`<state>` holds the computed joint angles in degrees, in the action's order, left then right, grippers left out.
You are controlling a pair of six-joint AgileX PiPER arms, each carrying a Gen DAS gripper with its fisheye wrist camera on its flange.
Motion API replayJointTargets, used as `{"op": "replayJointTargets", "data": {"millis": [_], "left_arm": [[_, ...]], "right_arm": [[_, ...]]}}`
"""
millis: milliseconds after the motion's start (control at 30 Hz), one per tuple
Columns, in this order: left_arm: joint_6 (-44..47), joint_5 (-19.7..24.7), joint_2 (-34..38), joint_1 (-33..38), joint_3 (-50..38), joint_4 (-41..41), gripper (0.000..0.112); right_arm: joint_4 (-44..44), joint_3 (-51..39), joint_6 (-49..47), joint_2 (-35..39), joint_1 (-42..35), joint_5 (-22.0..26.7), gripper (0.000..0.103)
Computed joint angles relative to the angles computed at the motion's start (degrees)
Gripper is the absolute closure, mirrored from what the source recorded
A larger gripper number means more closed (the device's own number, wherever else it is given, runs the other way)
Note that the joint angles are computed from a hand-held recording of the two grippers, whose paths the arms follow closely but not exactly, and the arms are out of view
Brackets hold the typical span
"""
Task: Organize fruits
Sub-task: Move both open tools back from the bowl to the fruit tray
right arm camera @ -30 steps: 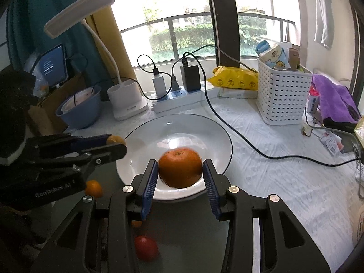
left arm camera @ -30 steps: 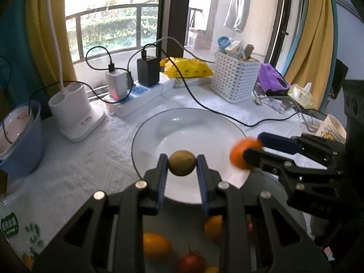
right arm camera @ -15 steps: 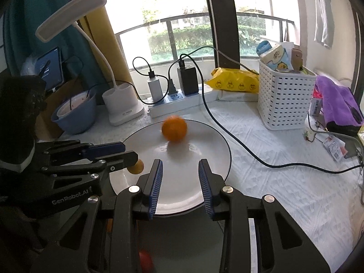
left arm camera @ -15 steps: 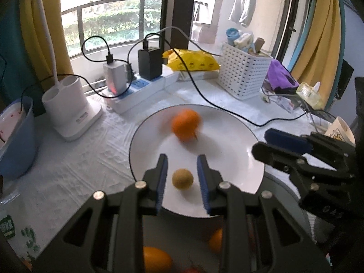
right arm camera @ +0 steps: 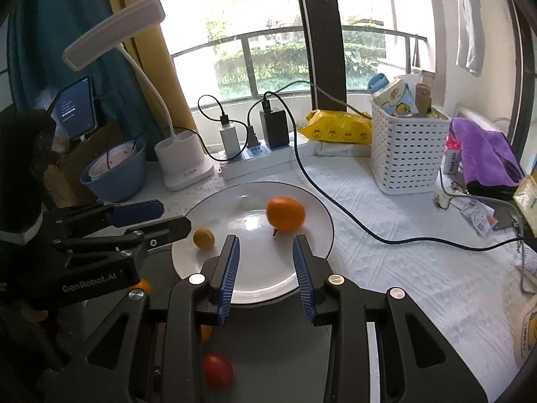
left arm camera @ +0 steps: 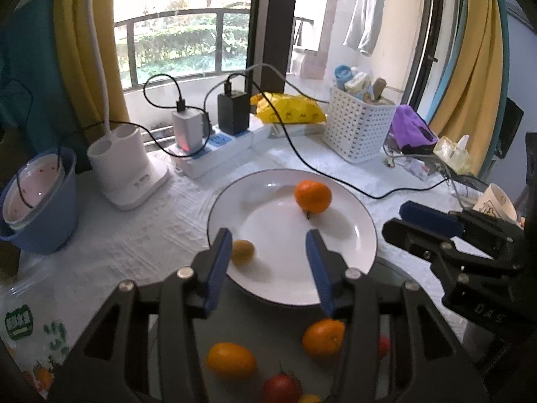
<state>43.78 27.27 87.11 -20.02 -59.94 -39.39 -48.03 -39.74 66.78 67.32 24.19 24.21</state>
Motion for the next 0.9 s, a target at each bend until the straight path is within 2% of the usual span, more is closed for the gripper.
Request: {"op": "replayJointTargets", "data": {"millis": [467,900], "left_arm": [[1.93,1.36,-10.27,2.12,6.69,-1.63,0.065],[-0.95,2.40,-19.55,2.36,13.17,0.59,0.065]], "right_arm": [[-6.70,0.90,11.04,-5.66,13.16,12.43,0.068],[-9.51,2.57,18.44,-9.66,25.81,23.44,0.067]]}}
